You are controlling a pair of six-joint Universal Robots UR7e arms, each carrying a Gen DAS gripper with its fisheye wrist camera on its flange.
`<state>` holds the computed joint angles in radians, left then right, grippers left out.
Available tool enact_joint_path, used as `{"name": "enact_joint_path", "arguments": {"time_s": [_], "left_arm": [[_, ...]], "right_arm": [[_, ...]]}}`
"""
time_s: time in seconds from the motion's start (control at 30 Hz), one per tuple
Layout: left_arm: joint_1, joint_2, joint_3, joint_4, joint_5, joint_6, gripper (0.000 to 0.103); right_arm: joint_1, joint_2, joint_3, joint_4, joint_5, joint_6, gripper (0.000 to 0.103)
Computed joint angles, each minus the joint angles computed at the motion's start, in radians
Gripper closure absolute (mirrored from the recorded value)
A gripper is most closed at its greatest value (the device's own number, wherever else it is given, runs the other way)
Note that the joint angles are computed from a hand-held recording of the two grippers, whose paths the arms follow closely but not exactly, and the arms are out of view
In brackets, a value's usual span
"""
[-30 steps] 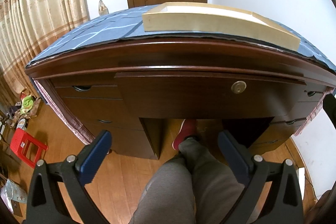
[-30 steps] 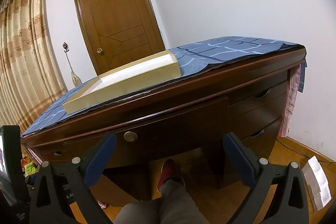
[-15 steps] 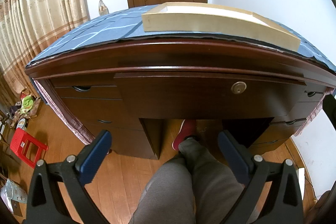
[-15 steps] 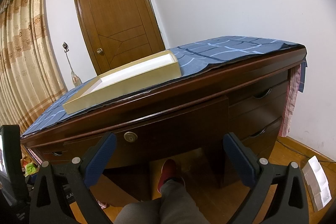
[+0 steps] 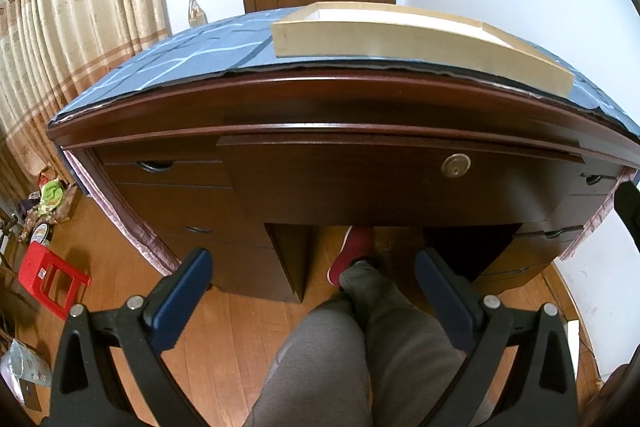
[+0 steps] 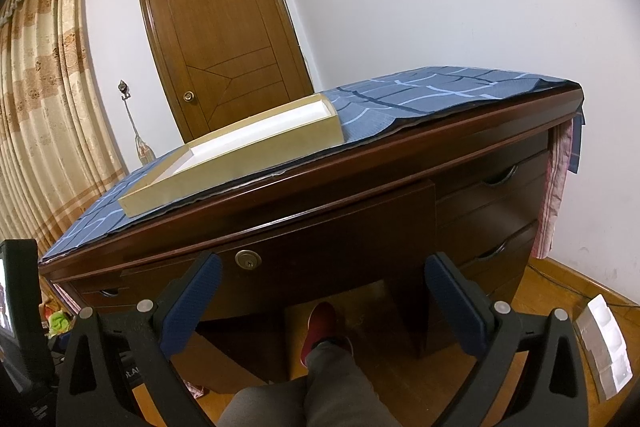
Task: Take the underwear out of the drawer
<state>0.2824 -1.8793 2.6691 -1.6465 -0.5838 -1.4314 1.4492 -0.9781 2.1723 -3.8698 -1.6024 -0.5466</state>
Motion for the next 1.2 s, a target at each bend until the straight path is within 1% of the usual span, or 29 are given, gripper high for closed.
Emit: {"name": "enact_joint_path", "arguments": {"time_s": [0.5,0.77,0.87,1.03,1.07,1.13,1.2], "left_arm": [[0.006,-0.005,0.005,-0.003,-0.002,0.006,0.001],[0.026,0.003,0.015,-0.053,0.0,0.042,0.001],[0.035,0.003,0.022,-0.072,0.018,0.058,0.001],[0.057,0.02,0.059,-0.204,0.072,0.126,0.001],[0.066,0.035,0.068,-0.261,0.083,0.151,0.003],[0.082,0.078,0.09,-0.421,0.09,0.238,0.007],[0.079,0.13,0.105,-0.546,0.101,0.285,0.008]], "right_arm": [[-0.002,0.003,0.0,0.006,-0.002,0.003,0.001],[-0.009,0.012,-0.017,0.019,-0.013,0.019,0.001],[-0.02,0.015,-0.032,0.027,-0.009,0.012,0.001],[-0.067,0.015,-0.085,0.073,0.015,0.007,0.001],[-0.074,0.018,-0.097,0.083,0.012,0.0,0.001],[-0.099,0.01,-0.13,0.16,0.049,-0.025,0.001],[-0.116,0.008,-0.161,0.206,0.079,-0.049,0.001]]}}
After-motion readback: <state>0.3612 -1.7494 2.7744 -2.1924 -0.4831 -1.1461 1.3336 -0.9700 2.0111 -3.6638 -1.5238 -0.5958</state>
